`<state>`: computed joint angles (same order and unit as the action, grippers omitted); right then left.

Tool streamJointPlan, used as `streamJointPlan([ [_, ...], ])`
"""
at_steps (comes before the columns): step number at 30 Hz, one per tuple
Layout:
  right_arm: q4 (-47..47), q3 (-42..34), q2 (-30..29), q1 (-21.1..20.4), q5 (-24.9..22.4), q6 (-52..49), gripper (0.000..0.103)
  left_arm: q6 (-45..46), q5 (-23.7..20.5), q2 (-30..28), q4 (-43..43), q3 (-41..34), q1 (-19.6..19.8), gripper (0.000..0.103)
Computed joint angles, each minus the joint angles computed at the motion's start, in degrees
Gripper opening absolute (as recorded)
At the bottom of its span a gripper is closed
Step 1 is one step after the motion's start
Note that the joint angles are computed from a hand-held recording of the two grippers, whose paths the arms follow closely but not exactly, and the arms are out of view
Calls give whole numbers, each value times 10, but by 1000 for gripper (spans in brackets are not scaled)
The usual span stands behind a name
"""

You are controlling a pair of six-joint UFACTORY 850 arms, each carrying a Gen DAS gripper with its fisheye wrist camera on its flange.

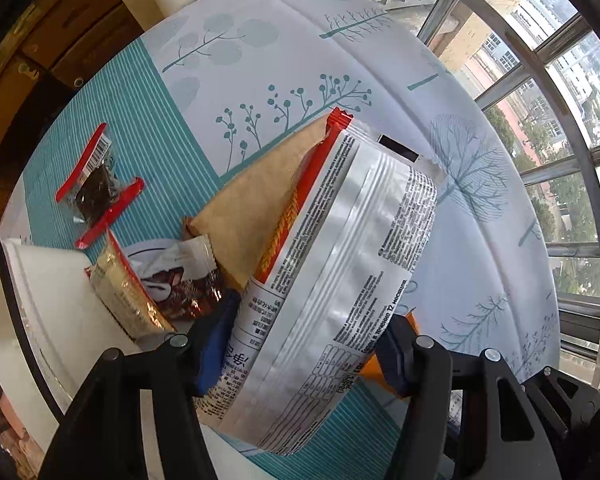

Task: Organize snacks
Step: 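Carry both snacks over the white tray and open both grippers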

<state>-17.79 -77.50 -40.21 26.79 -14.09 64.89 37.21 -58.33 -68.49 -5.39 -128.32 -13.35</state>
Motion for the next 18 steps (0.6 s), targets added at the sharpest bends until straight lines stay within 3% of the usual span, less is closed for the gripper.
streamJointPlan([
  [7,-118,31,44,18,-12,150,35,53,25,94,-74,102,32,61],
  [13,-220,26,64,33,-29,265,35,86,13,148,-131,140,72,61],
  [18,-259,-2,62,41,-28,282,35,95,8,178,-169,159,117,61],
])
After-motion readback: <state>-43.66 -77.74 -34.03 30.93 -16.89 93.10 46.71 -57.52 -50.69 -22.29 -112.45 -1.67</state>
